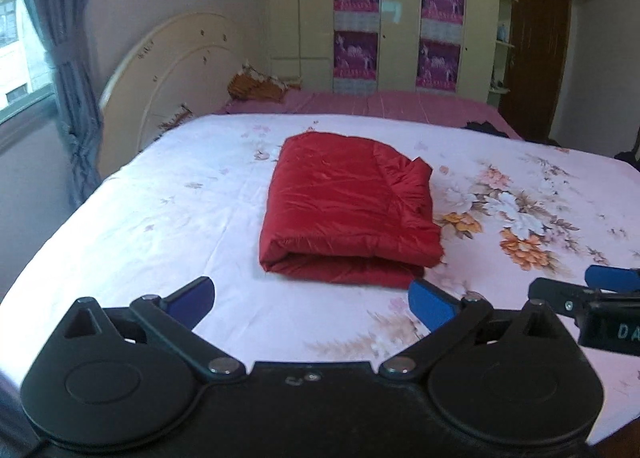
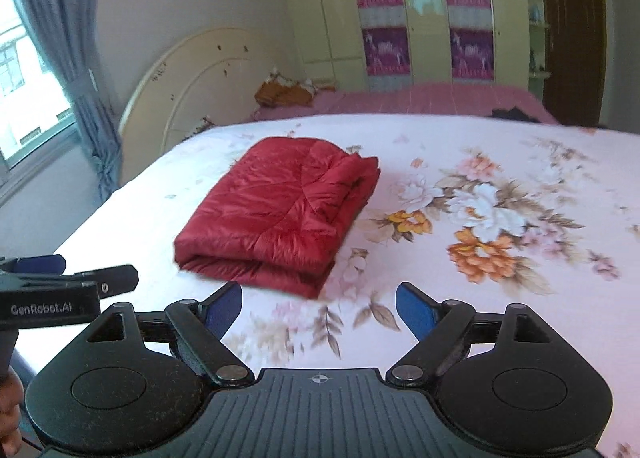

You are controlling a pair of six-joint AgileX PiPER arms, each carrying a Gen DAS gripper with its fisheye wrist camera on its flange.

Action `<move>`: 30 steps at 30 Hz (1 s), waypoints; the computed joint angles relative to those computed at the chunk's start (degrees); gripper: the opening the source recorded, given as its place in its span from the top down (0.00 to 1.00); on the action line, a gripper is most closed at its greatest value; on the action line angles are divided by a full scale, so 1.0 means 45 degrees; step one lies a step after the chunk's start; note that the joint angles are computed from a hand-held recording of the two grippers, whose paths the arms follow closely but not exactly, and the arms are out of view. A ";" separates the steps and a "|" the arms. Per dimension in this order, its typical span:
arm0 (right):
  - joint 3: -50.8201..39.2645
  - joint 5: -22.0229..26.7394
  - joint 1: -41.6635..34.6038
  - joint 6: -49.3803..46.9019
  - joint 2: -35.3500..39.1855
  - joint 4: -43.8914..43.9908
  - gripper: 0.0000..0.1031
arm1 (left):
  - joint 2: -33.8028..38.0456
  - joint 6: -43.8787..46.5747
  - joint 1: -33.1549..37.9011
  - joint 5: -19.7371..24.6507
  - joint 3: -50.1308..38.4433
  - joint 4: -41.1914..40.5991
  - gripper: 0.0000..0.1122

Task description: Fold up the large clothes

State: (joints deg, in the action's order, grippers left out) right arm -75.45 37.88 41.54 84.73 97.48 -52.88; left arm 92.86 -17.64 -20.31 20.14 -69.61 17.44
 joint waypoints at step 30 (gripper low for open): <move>0.1152 0.6874 0.6337 0.4085 -0.2000 -0.3308 0.02 | -0.5514 -0.2833 -0.1070 0.1238 0.3818 0.2281 0.08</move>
State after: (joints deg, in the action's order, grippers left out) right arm -70.27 68.82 70.06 103.12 88.48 -67.77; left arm 68.04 -30.39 -25.12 25.71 -52.42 27.71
